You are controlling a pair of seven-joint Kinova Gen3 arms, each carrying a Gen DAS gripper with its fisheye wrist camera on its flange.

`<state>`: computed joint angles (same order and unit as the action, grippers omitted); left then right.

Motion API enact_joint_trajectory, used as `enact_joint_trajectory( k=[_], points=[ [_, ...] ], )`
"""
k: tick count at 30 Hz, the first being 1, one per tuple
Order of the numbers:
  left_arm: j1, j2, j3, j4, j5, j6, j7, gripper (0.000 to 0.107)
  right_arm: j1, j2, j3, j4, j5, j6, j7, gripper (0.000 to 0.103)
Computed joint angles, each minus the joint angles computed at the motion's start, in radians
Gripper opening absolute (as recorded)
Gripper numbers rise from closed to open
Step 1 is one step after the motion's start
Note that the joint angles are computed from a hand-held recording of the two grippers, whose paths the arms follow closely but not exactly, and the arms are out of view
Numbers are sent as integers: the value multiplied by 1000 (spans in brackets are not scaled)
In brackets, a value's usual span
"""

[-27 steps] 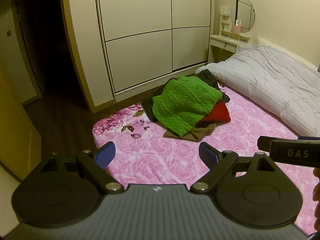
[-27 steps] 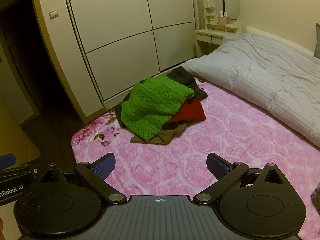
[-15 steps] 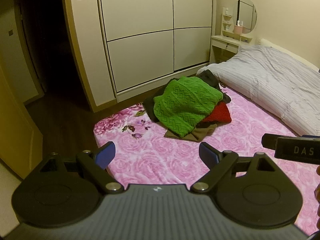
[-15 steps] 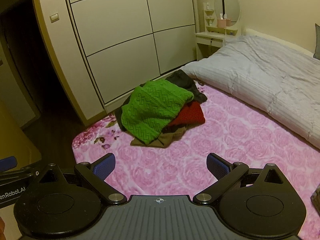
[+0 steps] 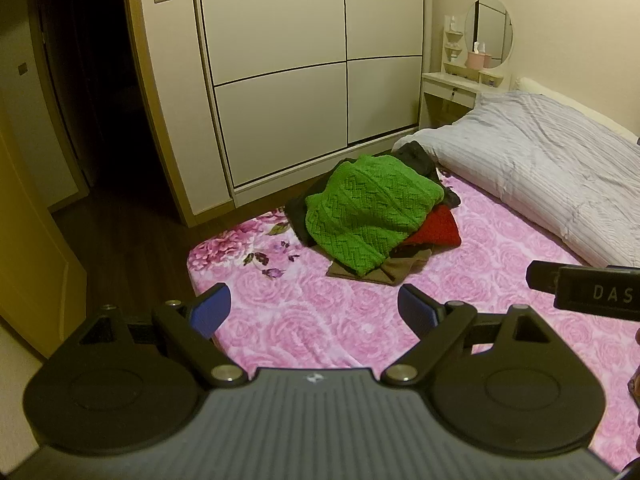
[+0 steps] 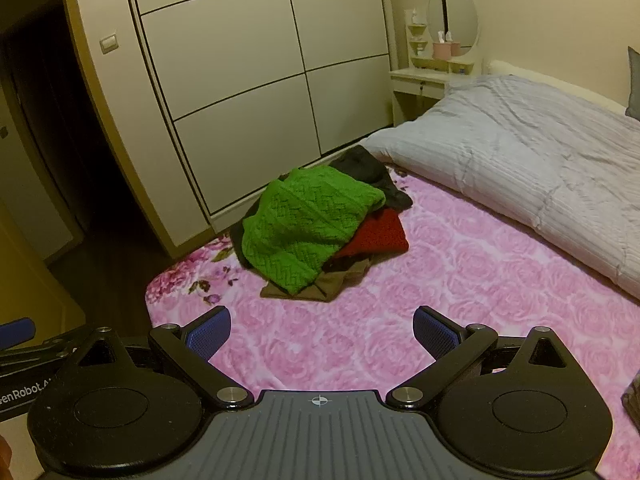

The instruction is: Fold clothes

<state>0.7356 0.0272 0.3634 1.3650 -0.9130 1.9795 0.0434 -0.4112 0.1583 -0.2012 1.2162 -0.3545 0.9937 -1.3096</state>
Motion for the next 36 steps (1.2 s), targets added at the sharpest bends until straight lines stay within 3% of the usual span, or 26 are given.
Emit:
enact_joint_trajectory(
  k=[17, 36],
  points=[
    [38, 37, -26, -55, -13, 37, -23, 89, 35, -9, 4, 36, -59, -15, 53, 100],
    [58, 63, -56, -105, -20, 50, -56, 89, 22, 5, 3, 20, -39, -16, 32, 100]
  ],
)
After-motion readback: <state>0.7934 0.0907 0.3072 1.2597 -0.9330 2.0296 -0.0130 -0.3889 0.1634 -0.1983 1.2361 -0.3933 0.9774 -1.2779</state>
